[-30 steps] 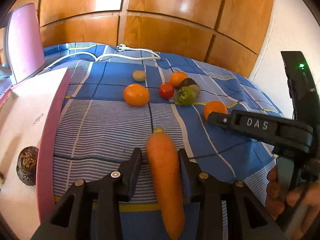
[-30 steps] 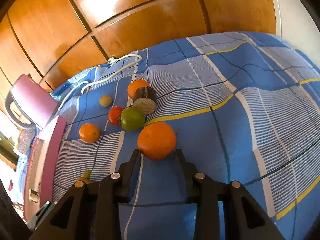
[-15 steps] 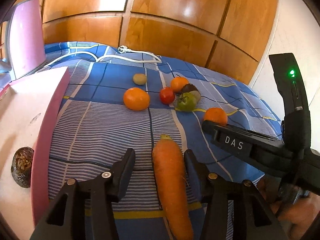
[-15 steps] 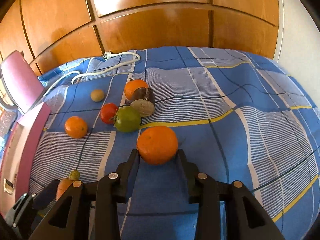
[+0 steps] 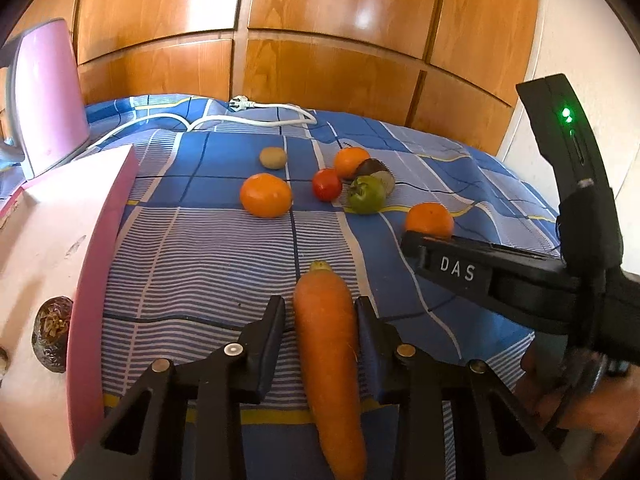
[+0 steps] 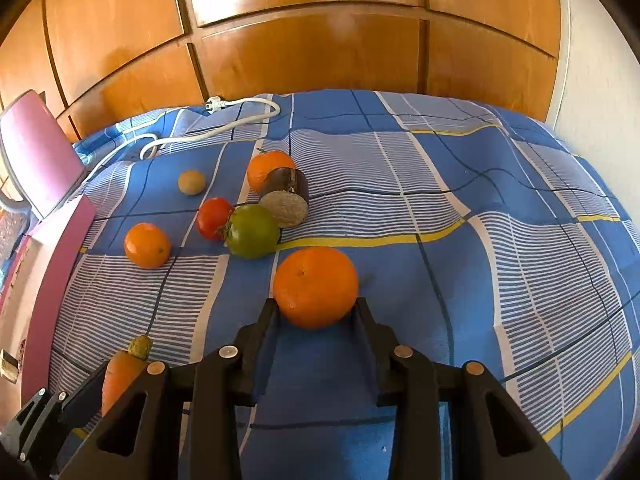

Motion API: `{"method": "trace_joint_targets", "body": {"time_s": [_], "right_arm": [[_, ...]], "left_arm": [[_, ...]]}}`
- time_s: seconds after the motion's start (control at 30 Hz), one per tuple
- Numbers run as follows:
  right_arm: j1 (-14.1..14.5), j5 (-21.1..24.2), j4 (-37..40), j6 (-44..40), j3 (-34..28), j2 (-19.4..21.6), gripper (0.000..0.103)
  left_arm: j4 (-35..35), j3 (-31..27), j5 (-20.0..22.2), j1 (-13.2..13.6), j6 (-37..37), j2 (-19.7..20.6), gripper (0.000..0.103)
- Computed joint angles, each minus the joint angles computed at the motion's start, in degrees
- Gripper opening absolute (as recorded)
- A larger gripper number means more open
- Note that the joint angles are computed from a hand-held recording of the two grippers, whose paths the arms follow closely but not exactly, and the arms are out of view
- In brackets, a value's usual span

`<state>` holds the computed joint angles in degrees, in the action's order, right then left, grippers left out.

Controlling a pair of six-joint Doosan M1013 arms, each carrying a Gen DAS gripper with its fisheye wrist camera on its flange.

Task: Organize fruits
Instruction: 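Grasp the mandarin orange with the right tool while the left tool lifts the carrot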

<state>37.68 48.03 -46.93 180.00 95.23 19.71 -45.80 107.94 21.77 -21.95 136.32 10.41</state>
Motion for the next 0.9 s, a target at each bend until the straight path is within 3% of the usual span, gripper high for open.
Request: {"method": "trace_joint_targets", "body": {"time_s": [0.1,0.4,0.9], "right_arm": [[0.0,-0.5,0.3,0.7,0.2,-0.3,0.036],[-0.2,-4.1,1.1,2.9,1.7,-1.6,0.036],[0.1,-10.1,-1.0,7.0,4.0,-3.4,0.029]], "left_arm": [[-0.8,0.4,-0.2,0.1,0.6,-0.4,0.031],[1.8,1.5,-1.5,0.2,-1.4,-1.6,0.03],[-6.9,3.7,-2.2,2.1,5.0,-4.5,0.03]]}}
